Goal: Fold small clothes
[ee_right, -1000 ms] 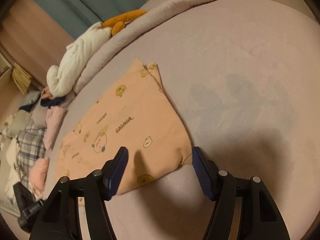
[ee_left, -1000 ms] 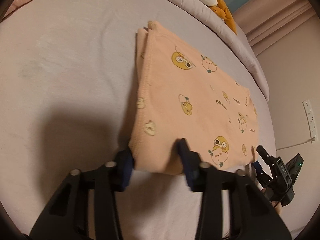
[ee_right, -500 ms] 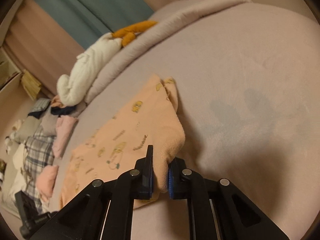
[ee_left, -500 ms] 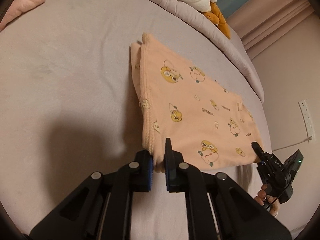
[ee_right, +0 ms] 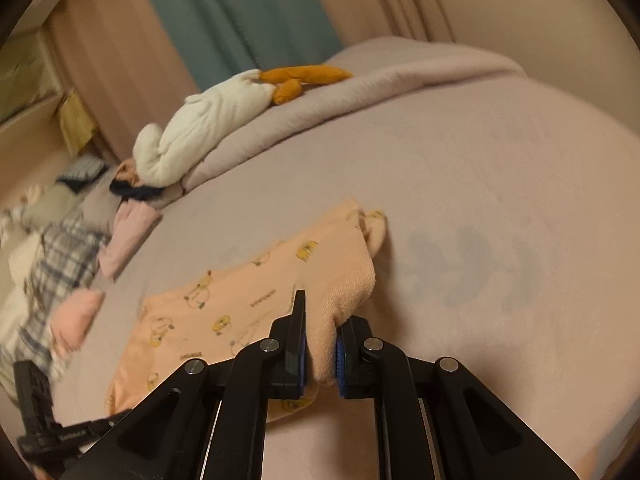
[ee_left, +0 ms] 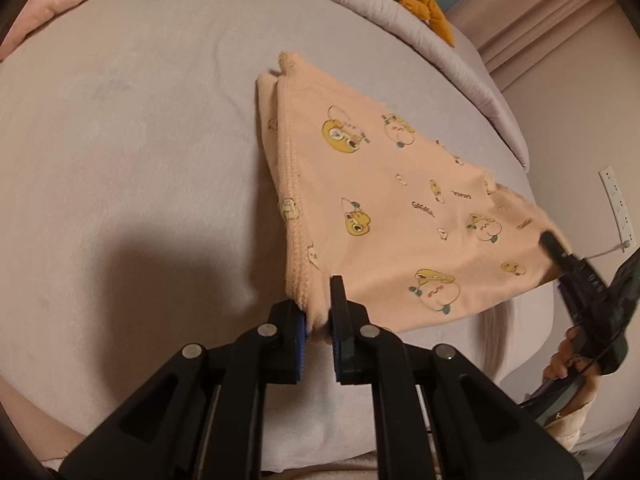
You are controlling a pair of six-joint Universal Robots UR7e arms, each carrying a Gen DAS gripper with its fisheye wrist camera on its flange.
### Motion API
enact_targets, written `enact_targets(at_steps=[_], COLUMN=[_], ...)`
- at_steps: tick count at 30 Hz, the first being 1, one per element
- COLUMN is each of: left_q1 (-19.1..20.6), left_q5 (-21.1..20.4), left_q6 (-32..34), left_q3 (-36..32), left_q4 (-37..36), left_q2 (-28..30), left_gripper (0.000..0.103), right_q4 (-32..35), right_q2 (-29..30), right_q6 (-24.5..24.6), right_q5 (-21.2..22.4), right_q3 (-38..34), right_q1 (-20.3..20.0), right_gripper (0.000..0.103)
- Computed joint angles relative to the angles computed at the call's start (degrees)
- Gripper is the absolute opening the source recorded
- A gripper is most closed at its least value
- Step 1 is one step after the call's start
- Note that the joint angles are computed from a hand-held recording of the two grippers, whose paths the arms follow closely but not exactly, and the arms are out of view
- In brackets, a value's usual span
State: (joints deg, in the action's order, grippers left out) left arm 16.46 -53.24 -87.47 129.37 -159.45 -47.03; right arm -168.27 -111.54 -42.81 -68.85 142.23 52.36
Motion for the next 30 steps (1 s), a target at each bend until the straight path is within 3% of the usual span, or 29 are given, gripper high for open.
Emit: enact_targets(at_steps=[8,14,20,24,28,30], left_q1=[-0.90,-2.73,-4.30,-4.48,-3.99,-3.70], left_q5=[0.01,1.22,3.33,3.51,5.00,5.73], left_q6=[-1.44,-5.85,-11.60,-12.68,-9.89,-7.46], left_q3=[1.36,4.01,6.02,6.88,5.65,4.83], left_q4=[0.31,2.67,7.54,7.50,6.99,5.95], left_q2=[-1.51,-5.19,-8.81,-10.07,-10.30,-10.23], left_gripper=[0.014,0.013,0.015,0.016,0.028,0.033], right_q4=[2.54,4.95,8.38,3.68,8.56,11.92], right_q2=[2.16,6.17,12.53,18.13,17.30,15.41], right_q6=[-6.77,-13.17,-16.41,-15.69,-13.14,-13.02], right_q5=[-0.80,-4.61,-11.38,-18.65,-18.90,-18.13], right_q3=[-0.56,0.86,2.45,3.21,1.52,0.81], right_q1=[10.21,17.92,21.10,22.84,22.06,21.40], right_gripper=[0.012,0.012,0.012,0.012,0.015,0.028])
